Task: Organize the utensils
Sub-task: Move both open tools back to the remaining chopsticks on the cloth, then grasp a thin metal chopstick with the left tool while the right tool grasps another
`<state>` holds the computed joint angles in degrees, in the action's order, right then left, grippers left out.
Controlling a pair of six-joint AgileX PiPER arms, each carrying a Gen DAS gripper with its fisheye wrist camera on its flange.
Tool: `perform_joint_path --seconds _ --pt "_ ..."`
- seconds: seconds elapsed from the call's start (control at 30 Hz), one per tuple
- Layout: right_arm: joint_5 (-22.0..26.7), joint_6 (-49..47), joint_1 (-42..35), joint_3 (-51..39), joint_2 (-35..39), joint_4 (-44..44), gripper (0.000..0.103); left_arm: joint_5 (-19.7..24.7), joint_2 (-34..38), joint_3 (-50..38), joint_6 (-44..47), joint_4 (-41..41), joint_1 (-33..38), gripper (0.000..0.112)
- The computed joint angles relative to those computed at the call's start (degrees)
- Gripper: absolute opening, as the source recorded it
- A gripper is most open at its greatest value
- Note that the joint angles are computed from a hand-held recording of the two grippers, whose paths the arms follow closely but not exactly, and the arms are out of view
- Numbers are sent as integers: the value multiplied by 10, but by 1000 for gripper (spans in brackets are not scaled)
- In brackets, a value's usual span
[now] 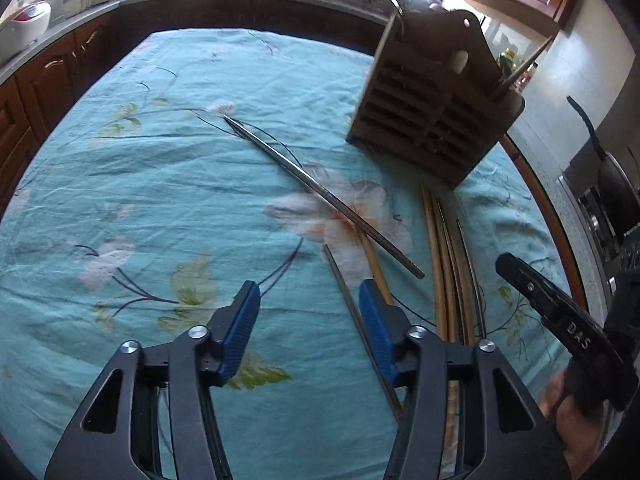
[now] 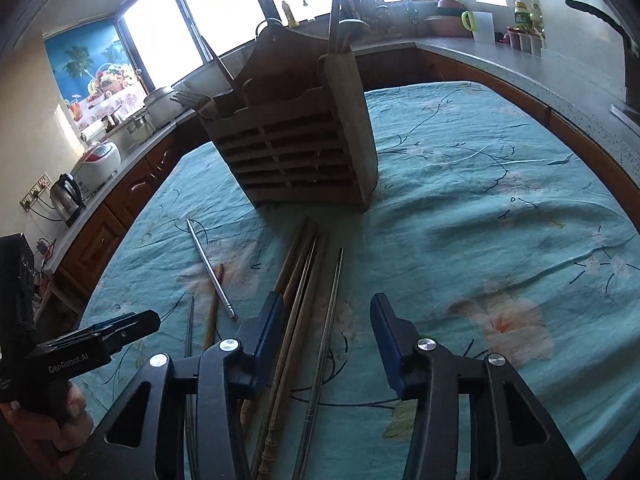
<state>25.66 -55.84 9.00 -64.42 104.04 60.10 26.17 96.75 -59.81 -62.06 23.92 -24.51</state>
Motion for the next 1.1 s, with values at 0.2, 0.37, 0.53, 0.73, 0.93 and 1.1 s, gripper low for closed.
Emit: perform_joint_path --seconds 0.2,0.37,0.53,0.73,0.93,1.1 --pt "-2 102 15 -57 49 -106 31 19 42 -41 26 -15 -5 42" --pt "-6 172 29 -98 81 -182 27 45 71 -76 7 22 -17 40" --pt "-37 260 64 -115 91 -299 26 102 109 -116 -54 124 -55 22" --pt "-46 315 81 -119 92 -380 8 94 112 -110 -65 165 -60 8" --pt "-2 207 43 -127 96 -232 5 21 78 -69 -20 93 -27 3" --pt "30 114 5 -96 60 -116 4 -14 29 -33 -33 93 -21 3"
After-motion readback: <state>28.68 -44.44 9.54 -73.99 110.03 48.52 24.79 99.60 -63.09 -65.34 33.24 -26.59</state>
